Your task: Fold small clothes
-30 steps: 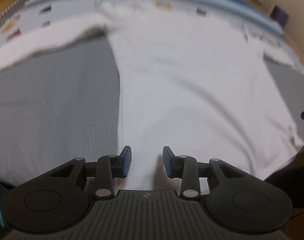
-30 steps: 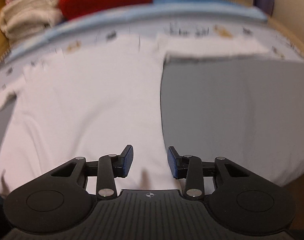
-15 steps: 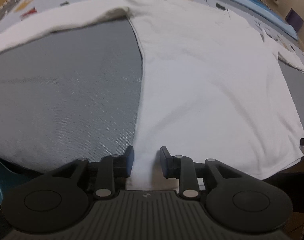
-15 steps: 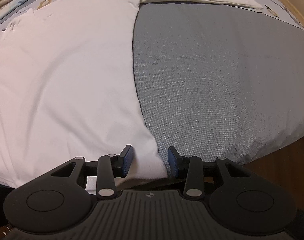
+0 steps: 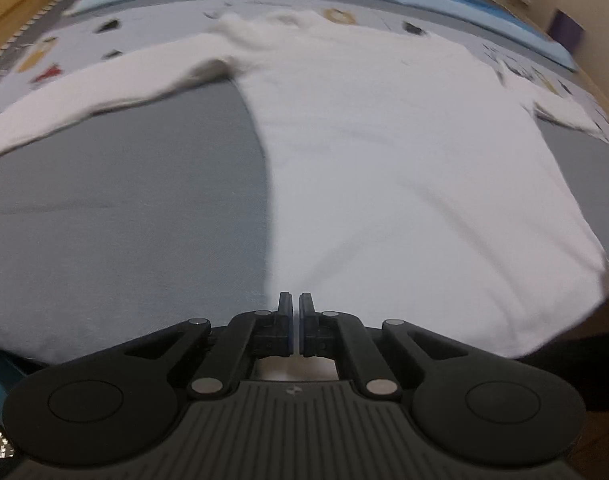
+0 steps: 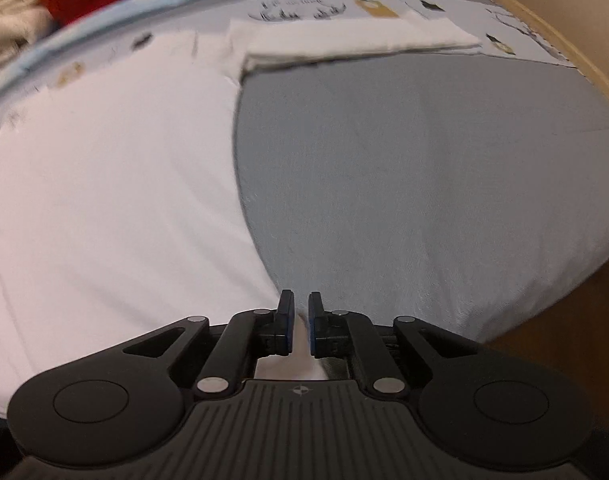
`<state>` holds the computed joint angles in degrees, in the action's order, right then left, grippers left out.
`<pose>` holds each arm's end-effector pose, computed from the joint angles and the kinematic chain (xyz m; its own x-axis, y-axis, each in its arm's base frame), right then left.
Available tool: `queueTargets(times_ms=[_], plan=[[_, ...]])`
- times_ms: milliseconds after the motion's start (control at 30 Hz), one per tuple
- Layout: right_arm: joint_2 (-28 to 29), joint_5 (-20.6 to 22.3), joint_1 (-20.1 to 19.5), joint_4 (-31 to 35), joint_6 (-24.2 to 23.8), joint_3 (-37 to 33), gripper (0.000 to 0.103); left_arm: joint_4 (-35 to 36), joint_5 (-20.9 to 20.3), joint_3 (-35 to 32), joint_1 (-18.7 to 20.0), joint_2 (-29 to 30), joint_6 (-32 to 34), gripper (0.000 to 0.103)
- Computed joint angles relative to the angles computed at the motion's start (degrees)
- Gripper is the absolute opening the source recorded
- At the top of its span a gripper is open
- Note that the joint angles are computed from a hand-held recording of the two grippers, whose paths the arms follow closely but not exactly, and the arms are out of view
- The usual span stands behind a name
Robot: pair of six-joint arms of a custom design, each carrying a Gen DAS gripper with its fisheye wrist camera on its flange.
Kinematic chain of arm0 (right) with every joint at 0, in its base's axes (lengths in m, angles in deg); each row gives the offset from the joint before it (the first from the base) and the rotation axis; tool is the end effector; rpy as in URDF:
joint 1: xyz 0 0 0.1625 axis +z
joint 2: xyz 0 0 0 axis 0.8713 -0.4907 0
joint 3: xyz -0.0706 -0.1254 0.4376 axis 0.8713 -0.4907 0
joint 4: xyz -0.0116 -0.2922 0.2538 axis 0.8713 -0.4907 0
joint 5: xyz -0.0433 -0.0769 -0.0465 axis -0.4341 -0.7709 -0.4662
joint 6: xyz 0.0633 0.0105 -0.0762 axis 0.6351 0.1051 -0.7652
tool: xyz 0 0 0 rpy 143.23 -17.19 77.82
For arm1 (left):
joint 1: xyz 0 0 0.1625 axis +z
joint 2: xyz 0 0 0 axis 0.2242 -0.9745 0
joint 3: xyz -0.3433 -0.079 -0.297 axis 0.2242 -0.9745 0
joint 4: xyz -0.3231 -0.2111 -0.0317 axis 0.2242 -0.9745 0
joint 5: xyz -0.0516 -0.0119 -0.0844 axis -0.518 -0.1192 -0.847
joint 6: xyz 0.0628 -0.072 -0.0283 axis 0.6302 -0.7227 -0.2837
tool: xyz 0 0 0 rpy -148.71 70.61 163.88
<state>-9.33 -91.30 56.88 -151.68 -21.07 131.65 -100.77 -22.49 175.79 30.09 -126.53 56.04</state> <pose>0.1550 -0.1982 0.2167 -0.6356 0.5482 0.5436 0.0378 0.7254 -0.6873 -0.1119 -0.3656 0.2353 -0.6945 0.4235 -0.5816 0.5530 0.8314 -0.0550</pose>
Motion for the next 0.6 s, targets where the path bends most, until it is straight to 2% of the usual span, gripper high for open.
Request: queueTargets(times_ms=[67, 133, 267, 300, 333, 367, 467, 533, 600], plan=[[0.23, 3.06, -2.76, 1.93, -0.67, 0.30, 0.020, 4.56, 0.33, -1.13, 0.77, 1.56, -2.61, 0.003], [0.19, 3.41, -4.70, 6.63, 0.53, -0.01, 0.020, 8.00, 1.44, -2.22, 1.62, 2.64, -5.39, 0.002], [0.42, 3.95, -5.28, 2.55, -1.32, 0.87, 0.020, 5.80, 0.57, -2.25, 1.75, 2.05, -5.93, 0.006], [0.77, 4.17, -5.36, 1.99, -1.69, 1.03, 0.018, 6.52, 0.46, -2.14, 1.51, 1.84, -6.65, 0.006], [0.70, 4.17, -6.19, 0.44, -3.91, 1.16, 0.010, 7.02, 0.16, -2.35, 1.66, 2.14, -6.98, 0.006], [0.26, 4.14, -6.15, 0.53, -4.72, 1.16, 0.006, 7.33, -0.03, -2.63, 1.84, 2.42, -7.00, 0.006], [0.01, 3.97, -6.07, -0.08, -4.60, 1.36, 0.006, 5.95, 0.65, -1.92, 1.68, 1.63, -6.16, 0.006], [-2.65, 4.05, -4.92, 5.56, -2.13, -0.11, 0.006, 4.43, 1.38, -1.39, 1.02, 0.99, -5.91, 0.006], [-2.98, 3.86, -4.77, 6.86, -1.74, -0.32, 0.006, 4.11, 1.58, -1.26, 1.20, 0.72, -5.88, 0.006]])
